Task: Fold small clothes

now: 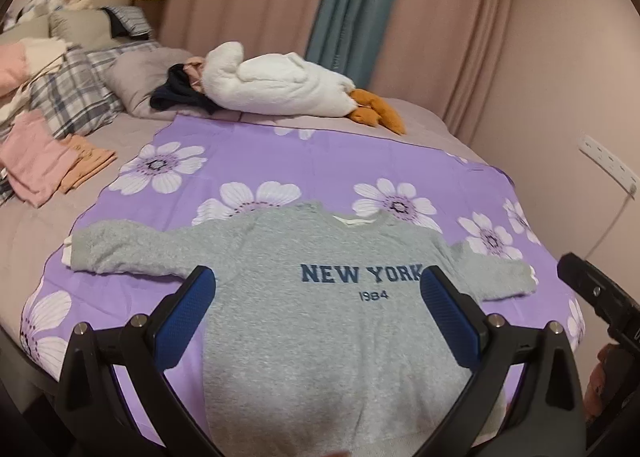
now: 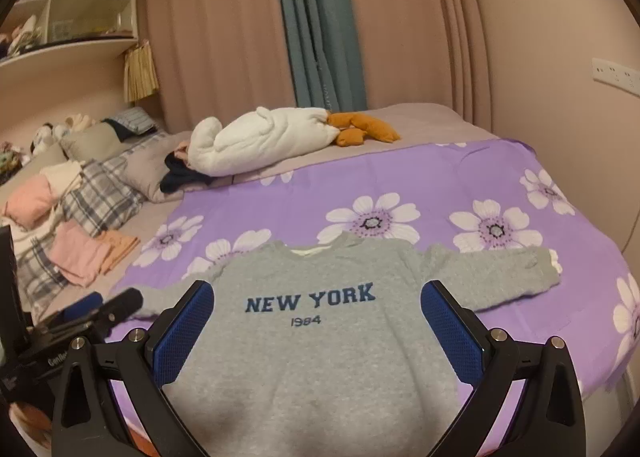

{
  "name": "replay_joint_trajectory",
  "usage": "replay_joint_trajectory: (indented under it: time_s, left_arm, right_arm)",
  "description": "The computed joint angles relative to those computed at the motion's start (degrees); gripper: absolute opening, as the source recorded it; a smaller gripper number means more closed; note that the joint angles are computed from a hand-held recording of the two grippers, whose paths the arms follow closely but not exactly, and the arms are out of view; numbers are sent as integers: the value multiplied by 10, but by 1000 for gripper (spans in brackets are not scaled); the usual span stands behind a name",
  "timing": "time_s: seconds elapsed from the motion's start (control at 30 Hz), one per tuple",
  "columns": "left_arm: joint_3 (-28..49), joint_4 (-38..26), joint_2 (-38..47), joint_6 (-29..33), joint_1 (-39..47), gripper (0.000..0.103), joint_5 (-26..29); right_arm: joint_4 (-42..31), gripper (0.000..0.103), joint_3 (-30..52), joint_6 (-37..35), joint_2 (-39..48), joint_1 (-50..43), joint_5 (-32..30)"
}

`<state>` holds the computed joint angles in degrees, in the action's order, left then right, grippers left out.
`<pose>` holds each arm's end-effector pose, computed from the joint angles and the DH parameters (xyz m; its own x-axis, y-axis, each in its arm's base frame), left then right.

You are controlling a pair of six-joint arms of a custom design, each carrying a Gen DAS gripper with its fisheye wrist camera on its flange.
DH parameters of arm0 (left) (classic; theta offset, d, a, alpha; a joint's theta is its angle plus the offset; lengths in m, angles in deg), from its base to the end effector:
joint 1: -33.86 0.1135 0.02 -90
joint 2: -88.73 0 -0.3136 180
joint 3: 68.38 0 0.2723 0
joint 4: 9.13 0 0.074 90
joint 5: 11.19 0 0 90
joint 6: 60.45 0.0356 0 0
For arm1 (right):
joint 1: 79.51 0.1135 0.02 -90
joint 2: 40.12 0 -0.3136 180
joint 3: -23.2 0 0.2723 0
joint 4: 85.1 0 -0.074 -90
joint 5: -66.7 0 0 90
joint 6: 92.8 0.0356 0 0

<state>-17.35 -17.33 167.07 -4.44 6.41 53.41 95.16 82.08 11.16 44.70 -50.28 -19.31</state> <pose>0.2599 -0.1178 0.2340 -0.4870 -0.3161 -0.8142 -0.1998 0.9478 -0.2485 0.2938 0.1615 0.2592 -0.4713 0.0120 -0.8819 -0.3284 0.9256 0.1882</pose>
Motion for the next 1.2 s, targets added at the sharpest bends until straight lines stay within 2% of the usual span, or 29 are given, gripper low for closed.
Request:
replay_joint_trajectory:
  time_s: [0.07, 0.13, 0.17, 0.23, 0.33, 0.37, 0.53, 0.7, 1.03, 1.07, 1.13, 1.2]
  left_arm:
    - [1, -5, -3, -8, 22, 102, 46]
    - [-23, 33, -19, -17, 49, 102, 109]
    - [-21, 31, -19, -19, 58, 102, 123]
    - [-4, 6, -11, -18, 69, 101, 110]
    - [4, 0, -4, -15, 76, 101, 93]
    - [3, 2, -2, -16, 78, 101, 91]
    - [-2, 29, 12, -21, 93, 101, 108]
    - [8, 42, 29, -16, 96, 101, 97]
    - [24, 33, 58, 21, 76, 100, 82]
    - [19, 39, 54, 20, 77, 100, 101]
    - [4, 66, 40, 20, 77, 101, 127]
    - [20, 34, 41, 39, 68, 100, 113]
  right_arm:
    - [-7, 102, 10, -4, 6, -2, -10]
    - [-1, 102, 11, 12, 7, -15, -57]
    - [1, 102, 16, 18, 11, -25, -91]
    - [-6, 102, 27, 12, 18, -28, -104]
    - [-4, 102, 37, 4, 31, -17, -38]
    - [-4, 102, 41, 6, 40, -18, -33]
    - [-18, 102, 78, 12, 94, -24, -44]
    - [-25, 102, 96, 13, 118, -31, -57]
    - [-51, 102, 116, 29, 135, -29, -19]
    - [-35, 102, 105, 35, 128, -29, -20]
    - [-25, 102, 94, 69, 119, -42, -63]
    - [-8, 102, 85, 67, 113, -49, -94]
